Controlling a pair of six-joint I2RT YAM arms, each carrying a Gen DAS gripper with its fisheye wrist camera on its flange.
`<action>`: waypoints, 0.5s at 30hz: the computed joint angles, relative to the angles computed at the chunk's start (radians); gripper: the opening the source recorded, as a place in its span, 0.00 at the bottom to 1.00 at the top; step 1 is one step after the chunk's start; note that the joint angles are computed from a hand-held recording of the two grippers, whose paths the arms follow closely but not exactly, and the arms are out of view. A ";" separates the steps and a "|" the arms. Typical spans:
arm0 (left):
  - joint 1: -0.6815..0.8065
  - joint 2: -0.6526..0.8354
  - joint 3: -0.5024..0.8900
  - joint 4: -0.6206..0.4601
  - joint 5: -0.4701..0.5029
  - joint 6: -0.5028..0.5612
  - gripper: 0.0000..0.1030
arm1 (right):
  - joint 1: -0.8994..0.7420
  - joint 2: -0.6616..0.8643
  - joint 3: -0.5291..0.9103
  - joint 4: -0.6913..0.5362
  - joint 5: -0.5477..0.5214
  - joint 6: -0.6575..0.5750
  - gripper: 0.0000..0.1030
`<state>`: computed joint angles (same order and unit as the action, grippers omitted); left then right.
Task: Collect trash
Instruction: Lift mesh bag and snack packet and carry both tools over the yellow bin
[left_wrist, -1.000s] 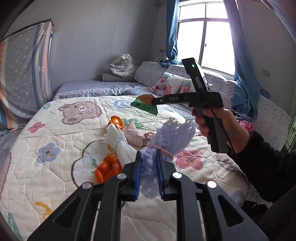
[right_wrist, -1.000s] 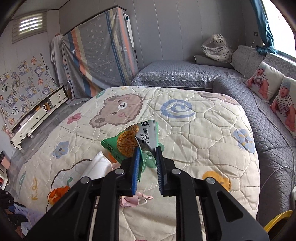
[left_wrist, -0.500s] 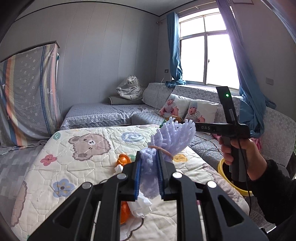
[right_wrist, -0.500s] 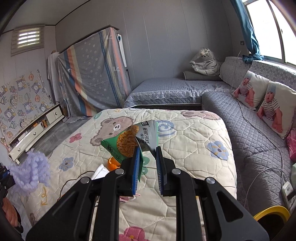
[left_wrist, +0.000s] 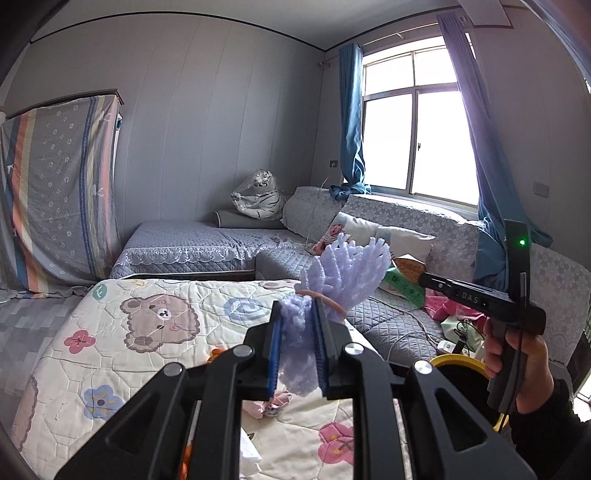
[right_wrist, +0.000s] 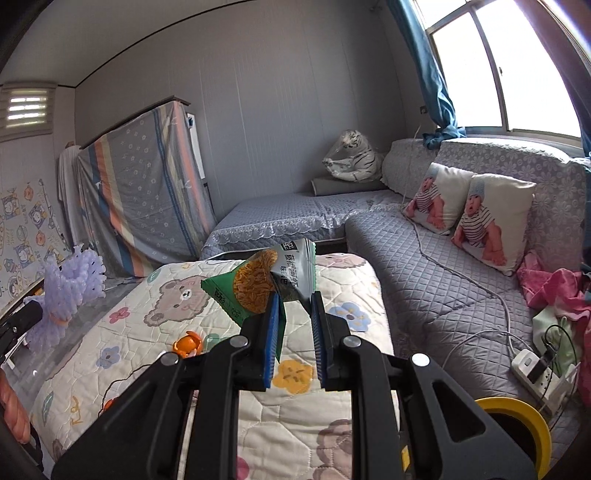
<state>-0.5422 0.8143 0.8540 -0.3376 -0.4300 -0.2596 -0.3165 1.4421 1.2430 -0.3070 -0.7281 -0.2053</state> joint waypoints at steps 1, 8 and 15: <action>-0.009 0.020 0.014 0.007 -0.005 0.001 0.14 | -0.026 -0.007 -0.004 0.008 -0.009 0.003 0.15; -0.086 0.176 0.121 0.051 -0.049 -0.008 0.15 | -0.194 -0.019 -0.025 0.060 -0.067 0.018 0.16; -0.177 0.360 0.272 0.074 -0.053 0.014 0.15 | -0.363 0.016 -0.034 0.127 -0.095 0.045 0.16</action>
<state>-0.7196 1.1742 1.1263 -0.2632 -0.4826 -0.2451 -0.6796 1.4577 1.2090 -0.1796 -0.8230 -0.1602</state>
